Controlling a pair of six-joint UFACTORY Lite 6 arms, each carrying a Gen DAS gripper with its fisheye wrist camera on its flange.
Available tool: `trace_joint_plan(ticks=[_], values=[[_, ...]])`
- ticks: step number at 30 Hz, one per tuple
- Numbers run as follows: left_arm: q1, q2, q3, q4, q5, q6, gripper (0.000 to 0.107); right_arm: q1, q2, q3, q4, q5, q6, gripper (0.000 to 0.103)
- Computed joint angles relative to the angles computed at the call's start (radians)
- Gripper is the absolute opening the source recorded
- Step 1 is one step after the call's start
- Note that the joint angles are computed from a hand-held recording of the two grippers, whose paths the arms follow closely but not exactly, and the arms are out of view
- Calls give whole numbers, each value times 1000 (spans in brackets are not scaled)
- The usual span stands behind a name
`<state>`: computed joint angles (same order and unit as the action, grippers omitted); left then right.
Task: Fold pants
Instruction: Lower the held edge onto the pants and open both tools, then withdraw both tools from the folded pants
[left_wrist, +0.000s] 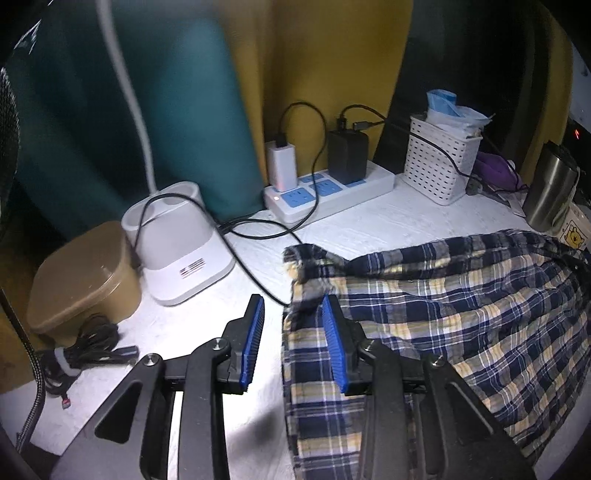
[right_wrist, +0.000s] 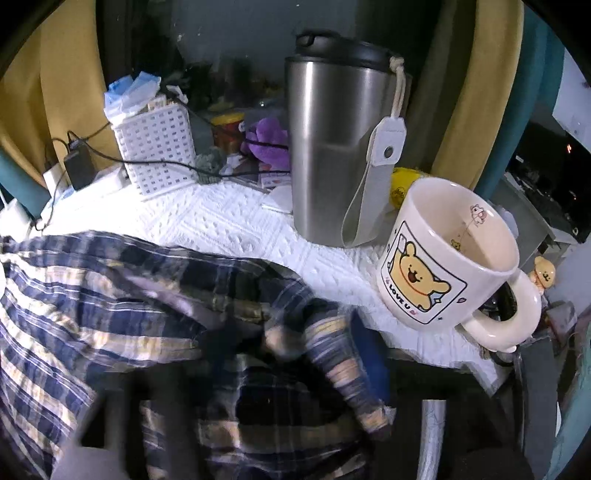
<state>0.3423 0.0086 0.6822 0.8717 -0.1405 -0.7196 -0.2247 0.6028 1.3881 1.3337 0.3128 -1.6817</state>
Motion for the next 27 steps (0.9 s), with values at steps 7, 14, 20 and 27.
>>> trace_joint_plan(ticks=[7,14,20,27], values=[[75,-111,-89,405,-27,-379,38,-20,-92,-87,63,19,-78,82],[145,-242,-187,731,-74,-675,39,-36,-229,-226,126,50,-162,82],[239,-411,-303,937,-163,-828,40,-40,-374,-381,175,79,-237,82],[390,-612,-428,1109,-320,-915,40,-3,-563,-591,224,98,-306,82]])
